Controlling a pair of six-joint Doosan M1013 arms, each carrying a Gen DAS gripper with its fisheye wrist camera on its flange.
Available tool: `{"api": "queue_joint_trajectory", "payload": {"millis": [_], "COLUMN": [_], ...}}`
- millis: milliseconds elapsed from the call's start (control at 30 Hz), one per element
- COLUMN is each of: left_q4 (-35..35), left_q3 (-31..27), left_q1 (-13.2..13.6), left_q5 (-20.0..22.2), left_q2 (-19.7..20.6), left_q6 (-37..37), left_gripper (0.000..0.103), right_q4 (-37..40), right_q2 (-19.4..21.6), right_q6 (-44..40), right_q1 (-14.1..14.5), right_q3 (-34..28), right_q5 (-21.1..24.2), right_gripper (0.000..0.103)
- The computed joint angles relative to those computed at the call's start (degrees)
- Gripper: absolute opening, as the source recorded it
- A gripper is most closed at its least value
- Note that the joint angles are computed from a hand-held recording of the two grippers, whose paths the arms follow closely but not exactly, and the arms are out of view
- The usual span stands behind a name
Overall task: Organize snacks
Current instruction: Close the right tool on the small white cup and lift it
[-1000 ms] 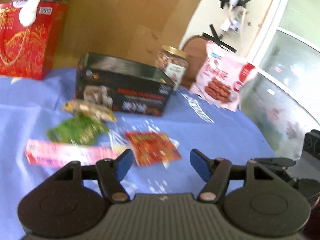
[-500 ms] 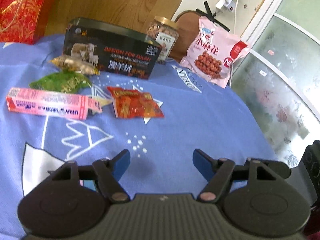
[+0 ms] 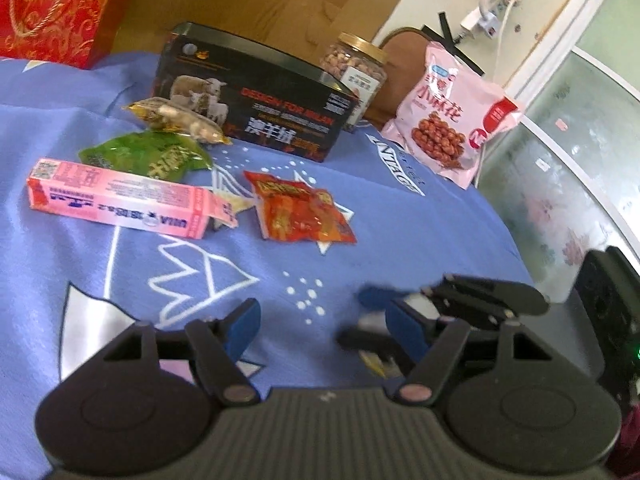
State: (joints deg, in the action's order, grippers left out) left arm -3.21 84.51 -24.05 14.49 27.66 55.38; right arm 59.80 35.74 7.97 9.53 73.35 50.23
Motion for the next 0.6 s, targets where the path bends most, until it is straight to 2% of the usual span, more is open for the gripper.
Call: {"api": "queue_joint_trajectory", "payload": {"millis": [100,200,300,433,533,600], "left_q4": [0.5,-0.1,-7.4,-20.7,-25.5,-24.0], "left_q3": [0.2,-0.1,-0.5,-1.3,-2.4,-3.3], "left_q1": [0.3,0.5,0.9,1.0,0.5,-0.2], "left_q5": [-0.4,0.2,0.1,0.3,1.6,2.3], "left_q2": [-0.2,-0.1,0.2,0.7,1.3,1.7], "left_q6": [-1.4,-0.7,6.5,20.5,28.1,28.8], "left_gripper": [0.073,0.074,0.073,0.074,0.074,0.074], "right_q4": [1.8,3.0,3.9,5.3,5.4,6.0], "right_q2": [0.6,-0.3,-1.5,-3.0,-3.3,-3.1], "right_q6": [1.7,0.5,-0.7,-4.0,-5.1,-5.7], "right_q1": [-0.2,-0.9,-2.1,-3.3,-3.4,-3.2], "right_q3": [-0.9,0.6,2.4,5.0,5.8,5.7], "right_q5": [1.0,0.7,1.5,1.4,0.8,0.7], "right_gripper": [0.057,0.058,0.058,0.058,0.058,0.058]}}
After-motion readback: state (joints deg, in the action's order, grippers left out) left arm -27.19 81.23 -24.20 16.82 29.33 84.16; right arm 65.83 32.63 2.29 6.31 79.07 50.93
